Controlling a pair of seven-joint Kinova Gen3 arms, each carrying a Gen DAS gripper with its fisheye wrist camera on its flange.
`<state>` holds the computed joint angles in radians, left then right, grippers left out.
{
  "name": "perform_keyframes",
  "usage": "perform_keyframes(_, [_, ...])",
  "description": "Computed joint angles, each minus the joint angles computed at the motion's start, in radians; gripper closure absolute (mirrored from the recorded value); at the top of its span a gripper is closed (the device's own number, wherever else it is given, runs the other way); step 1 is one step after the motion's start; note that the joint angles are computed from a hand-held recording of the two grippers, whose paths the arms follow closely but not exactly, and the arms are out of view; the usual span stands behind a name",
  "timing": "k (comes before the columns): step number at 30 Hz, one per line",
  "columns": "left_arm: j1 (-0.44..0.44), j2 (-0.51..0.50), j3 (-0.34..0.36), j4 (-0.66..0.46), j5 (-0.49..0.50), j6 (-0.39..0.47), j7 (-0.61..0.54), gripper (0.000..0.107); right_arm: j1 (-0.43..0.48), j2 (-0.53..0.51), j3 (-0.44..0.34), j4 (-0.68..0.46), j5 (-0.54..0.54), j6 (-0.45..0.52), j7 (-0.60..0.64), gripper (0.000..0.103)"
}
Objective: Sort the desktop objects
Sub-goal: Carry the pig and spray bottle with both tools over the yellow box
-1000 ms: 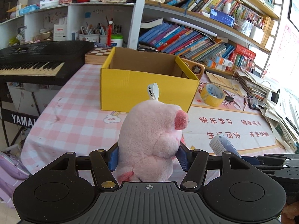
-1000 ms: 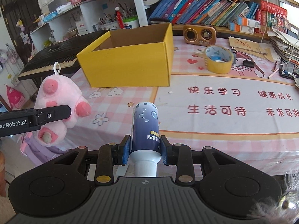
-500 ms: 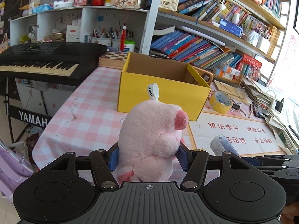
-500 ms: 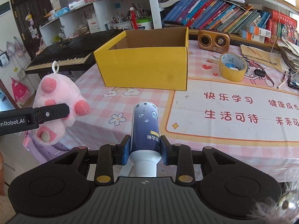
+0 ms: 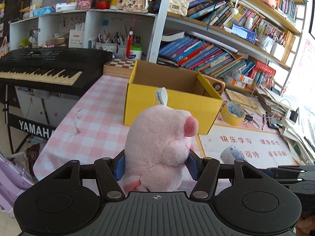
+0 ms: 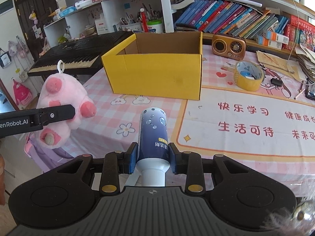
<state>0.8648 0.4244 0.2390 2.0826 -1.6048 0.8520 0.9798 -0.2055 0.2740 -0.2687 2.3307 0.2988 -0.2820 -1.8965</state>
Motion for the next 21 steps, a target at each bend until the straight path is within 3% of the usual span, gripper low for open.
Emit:
perform_keyframes(11, [-0.061,0.016,-0.025,-0.091,-0.069,-0.018,-0.060,0.047,0.192,0.050,-0.142,-0.148,0.227,0.033,-0.144,0.073])
perform_keyframes(18, [-0.104,0.049,-0.067,-0.213,-0.049,-0.034,-0.186,0.047,0.338,0.148,-0.293,-0.325,0.410,0.095,-0.222,0.073])
perform_keyframes(21, [-0.115,0.074,-0.094,-0.285,-0.021,-0.048,-0.265,0.047,0.412,0.221,-0.400,-0.426,0.463,0.160,-0.206,0.073])
